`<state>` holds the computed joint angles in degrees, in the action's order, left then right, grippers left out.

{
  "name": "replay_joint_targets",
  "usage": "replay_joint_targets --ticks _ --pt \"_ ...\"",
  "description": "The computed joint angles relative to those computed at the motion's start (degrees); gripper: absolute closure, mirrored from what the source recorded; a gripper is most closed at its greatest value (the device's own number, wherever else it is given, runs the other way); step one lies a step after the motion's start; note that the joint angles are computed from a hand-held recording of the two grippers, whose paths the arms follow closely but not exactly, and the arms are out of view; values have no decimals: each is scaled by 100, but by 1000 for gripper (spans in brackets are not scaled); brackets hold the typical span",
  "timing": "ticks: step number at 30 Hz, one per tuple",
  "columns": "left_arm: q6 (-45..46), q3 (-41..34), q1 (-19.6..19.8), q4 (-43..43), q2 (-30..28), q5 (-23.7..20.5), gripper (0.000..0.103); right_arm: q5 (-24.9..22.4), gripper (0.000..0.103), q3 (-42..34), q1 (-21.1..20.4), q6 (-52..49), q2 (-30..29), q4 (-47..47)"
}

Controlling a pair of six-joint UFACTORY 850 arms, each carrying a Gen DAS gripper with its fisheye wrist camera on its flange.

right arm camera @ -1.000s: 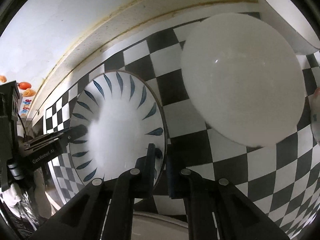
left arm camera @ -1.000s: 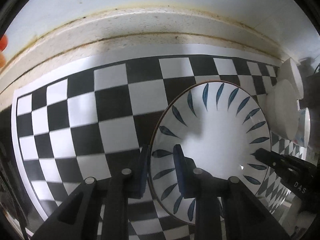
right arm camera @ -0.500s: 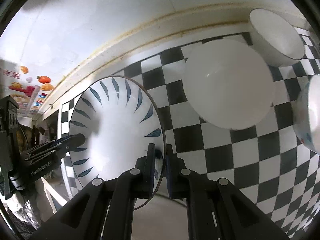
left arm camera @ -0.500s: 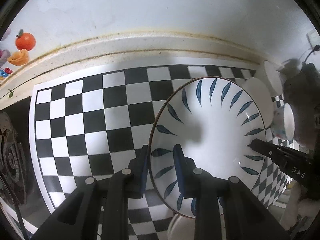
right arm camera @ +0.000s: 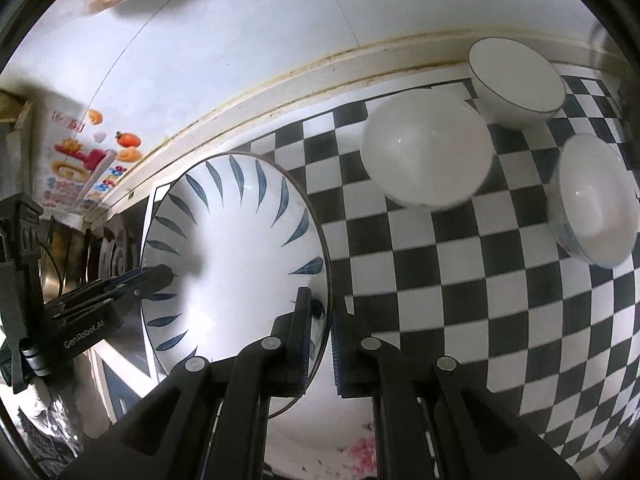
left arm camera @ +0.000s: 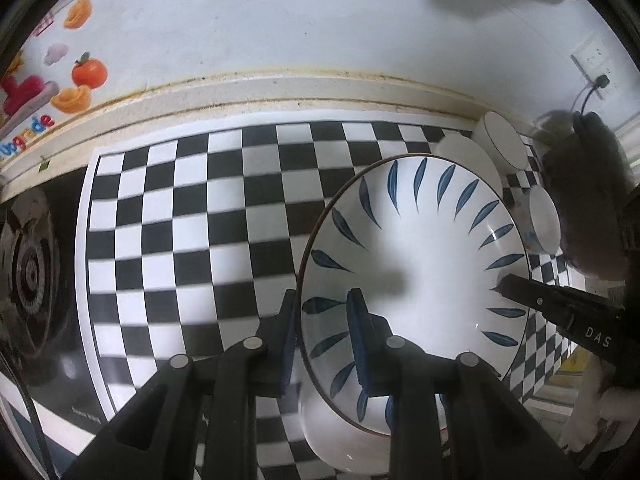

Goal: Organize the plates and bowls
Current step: 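Carry the blue-striped plate with both grippers and lower it onto the stack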

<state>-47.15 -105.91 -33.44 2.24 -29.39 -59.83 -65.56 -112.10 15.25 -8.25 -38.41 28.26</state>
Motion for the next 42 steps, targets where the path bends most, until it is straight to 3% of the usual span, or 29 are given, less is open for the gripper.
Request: replay_joint_targets --ticks 10,23,42 --pt "-627 877 -476 19 536 227 81 71 93 1227 -134 -622 795 132" --pt "-870 1556 -723 -412 614 484 81 103 93 2366 -151 -1063 1172 -7" --pt "-632 1298 -723 -736 159 252 81 202 93 2294 -125 -1088 926 -124"
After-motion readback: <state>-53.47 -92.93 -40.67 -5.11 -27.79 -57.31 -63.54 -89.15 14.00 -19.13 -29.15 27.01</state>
